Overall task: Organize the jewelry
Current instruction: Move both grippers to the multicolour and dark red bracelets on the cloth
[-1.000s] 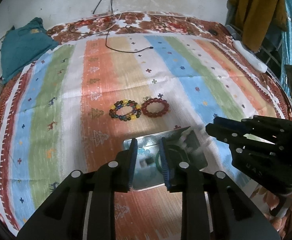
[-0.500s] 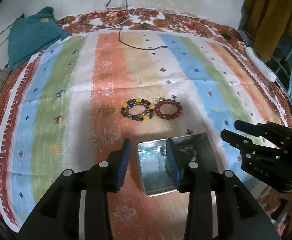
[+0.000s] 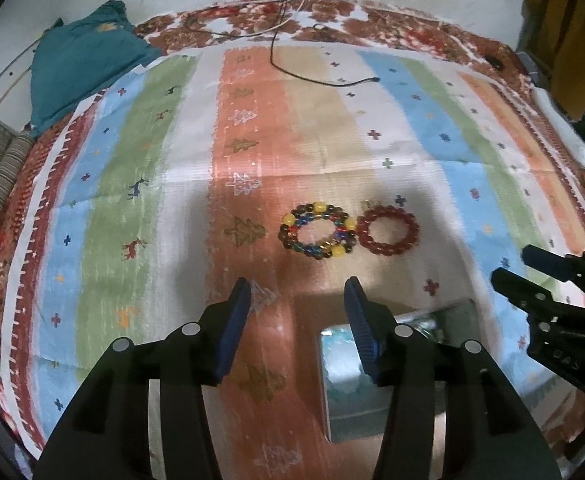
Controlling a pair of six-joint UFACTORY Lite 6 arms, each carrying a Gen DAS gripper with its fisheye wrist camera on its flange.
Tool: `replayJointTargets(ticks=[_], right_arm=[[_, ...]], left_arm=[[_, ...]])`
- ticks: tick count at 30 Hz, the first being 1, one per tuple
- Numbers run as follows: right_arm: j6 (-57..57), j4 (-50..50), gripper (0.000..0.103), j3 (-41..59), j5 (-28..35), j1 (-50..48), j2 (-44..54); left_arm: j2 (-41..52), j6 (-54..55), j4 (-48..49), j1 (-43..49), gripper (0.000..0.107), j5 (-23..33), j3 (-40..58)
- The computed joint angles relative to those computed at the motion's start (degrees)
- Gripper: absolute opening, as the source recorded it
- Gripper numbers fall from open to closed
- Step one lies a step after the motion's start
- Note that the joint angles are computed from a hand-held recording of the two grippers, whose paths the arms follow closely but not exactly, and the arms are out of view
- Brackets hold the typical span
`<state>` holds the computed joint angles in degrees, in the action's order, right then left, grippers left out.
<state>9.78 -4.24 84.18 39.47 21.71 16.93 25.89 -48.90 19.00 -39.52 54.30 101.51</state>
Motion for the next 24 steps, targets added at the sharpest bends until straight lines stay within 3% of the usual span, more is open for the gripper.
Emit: replayJointTargets(ticks=[11,24], right_arm=[[2.7,-3.8,0.062,10.0,1.4,-0.4,9.2],[1.9,-3.7,0.063,24.3,6.3,-1.5,23.2]], left_arm=[[9.1,5.8,-3.6,4.8,0.053,2.1,9.8],[22.0,12.1,-7.3,7.3,0.053,6.0,24.4]])
